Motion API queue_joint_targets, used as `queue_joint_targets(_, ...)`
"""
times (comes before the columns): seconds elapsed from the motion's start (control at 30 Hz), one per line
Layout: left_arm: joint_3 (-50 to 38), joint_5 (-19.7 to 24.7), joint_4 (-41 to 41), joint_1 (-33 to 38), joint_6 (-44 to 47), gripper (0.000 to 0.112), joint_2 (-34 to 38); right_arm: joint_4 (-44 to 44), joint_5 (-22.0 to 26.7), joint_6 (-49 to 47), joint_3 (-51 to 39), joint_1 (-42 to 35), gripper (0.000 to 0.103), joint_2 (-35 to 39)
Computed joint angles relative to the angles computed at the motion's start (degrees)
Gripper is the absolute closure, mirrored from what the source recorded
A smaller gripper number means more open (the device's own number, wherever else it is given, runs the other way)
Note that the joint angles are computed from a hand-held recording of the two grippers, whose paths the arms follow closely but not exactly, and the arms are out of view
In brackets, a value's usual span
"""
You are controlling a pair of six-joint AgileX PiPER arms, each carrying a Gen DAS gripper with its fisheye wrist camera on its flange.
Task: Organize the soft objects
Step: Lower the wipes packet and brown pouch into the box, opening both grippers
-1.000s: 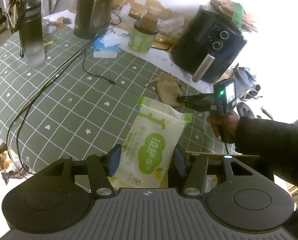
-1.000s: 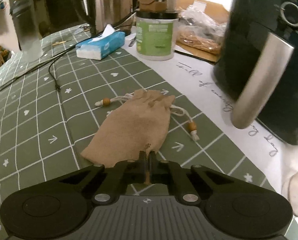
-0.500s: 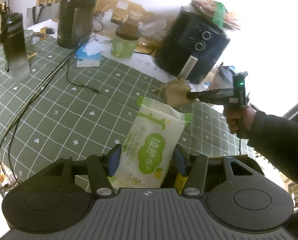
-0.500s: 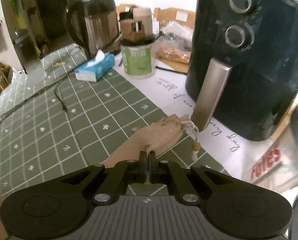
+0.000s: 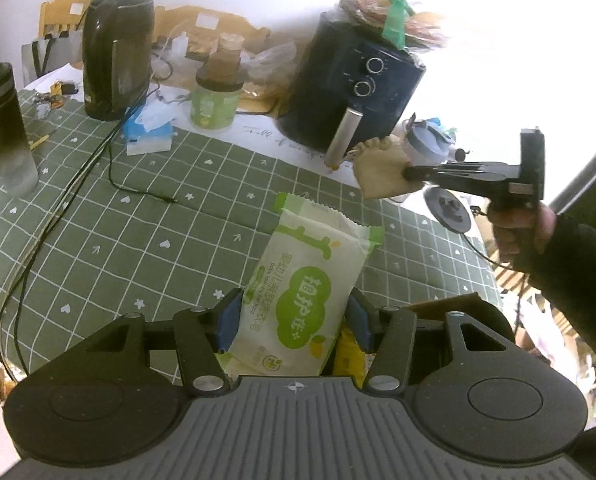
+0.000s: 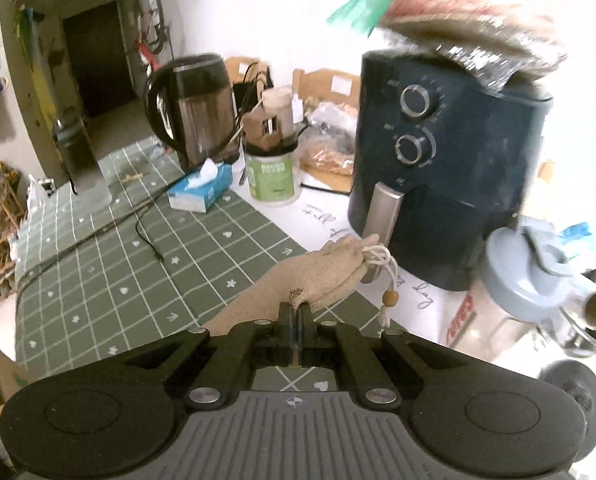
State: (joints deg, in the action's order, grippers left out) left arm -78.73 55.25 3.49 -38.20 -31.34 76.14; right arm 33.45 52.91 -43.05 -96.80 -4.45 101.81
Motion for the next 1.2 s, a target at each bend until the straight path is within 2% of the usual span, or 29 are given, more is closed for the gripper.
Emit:
queue_joint_targets(0.3,2.48,-0.08,-4.70,1.73,1.09,0.059,-2.64,2.24,2.68,-0.08,8.17,-3.40,0.099,-13.92)
queue_joint_targets(0.4,4.91,-1.77,-11.25,4.02,4.98,0.059,-4.16,1.48,3.92,1.84,9.56,-3.50,0.099,-17.47)
queue_joint_targets(0.6,7.10,-0.98,-20.26,6.43,7.68,0.059,-4.64,0.43,5.06,5.79,13.74,-3.26,0.099,-24.72)
queue_joint_targets(0.73,7.82,1.03,-26.01,8.27,8.68,0.059,-3.56,0.19,4.75,8.89,16.65,-2.81,0.099,-29.42)
queue_joint_targets(0.87,11.40,0.97,-38.46,13.33,13.28,0.058,-2.83,-1.26,5.05,11.75,18.41,-1.54,0.099,-33.07)
queue_joint_targets(0.97,13.79,1.72,-45.87,16.19,16.62,0.051,-1.97,-3.10,5.40,14.01,18.86,-0.19,0.099,-34.80)
queue_joint_targets(1.07,14.60,0.63,-45.75,15.68,16.97,0.032,-3.15,-4.62,5.67,16.35,19.62,1.00,0.099,-36.95)
queue_joint_targets(1.2,11.79,-0.56,-34.18,10.61,11.19,0.029,-4.81,-6.46,6.50,20.05,20.93,2.56,0.099,-40.62)
